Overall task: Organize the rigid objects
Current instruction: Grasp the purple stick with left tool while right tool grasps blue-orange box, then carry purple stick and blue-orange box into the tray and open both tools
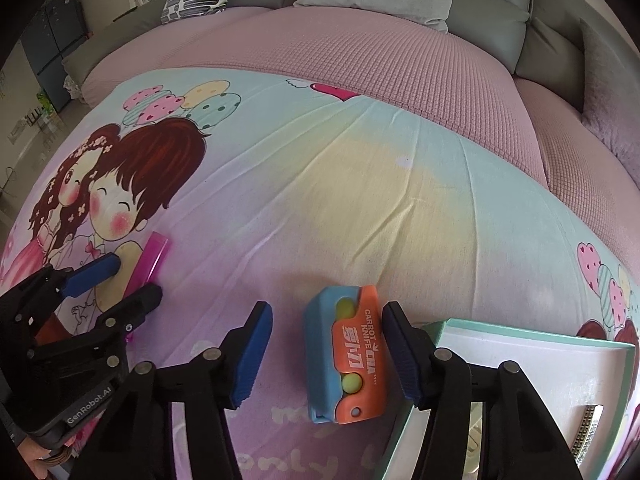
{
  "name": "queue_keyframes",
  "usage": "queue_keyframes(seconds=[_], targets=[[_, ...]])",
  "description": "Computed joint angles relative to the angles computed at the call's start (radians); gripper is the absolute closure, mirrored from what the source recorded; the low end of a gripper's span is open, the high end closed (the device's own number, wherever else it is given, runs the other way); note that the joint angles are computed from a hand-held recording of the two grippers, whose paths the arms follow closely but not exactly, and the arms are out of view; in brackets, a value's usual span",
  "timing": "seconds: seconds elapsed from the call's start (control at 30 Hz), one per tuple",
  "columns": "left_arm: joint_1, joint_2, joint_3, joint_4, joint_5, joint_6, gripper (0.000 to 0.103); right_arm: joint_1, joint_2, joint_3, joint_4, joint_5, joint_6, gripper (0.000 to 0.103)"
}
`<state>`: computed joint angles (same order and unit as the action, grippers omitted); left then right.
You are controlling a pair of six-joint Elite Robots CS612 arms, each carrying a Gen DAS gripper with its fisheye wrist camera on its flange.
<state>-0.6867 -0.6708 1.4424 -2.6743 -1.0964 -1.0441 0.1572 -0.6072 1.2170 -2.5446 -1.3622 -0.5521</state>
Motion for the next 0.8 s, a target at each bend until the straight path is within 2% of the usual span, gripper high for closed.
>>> queue_keyframes(seconds=[0.17,0.43,0.63,0.8], targets=[[-0.006,0.001,-0.007,0.009,-0.003,0.009,0.068,-0.003,-0.008,0.016,0.027,-0.008,-0.002,0.06],[-0.01,-0.006,-0.008,0.012,-0.023,0.005,0.083,-0.005,-0.036,0.07,0.022,-0.006,-0.015,0.06],[-0.015,-0.019,0.001,0.011,-0.053,-0.009,0.083,-0.013,-0.07,0.114,0.042,-0.001,-0.03,0.06],[-0.027,-0.035,0.009,0.006,-0.066,-0.012,0.083,-0.03,-0.116,0.165,0.018,0.023,-0.031,0.06]])
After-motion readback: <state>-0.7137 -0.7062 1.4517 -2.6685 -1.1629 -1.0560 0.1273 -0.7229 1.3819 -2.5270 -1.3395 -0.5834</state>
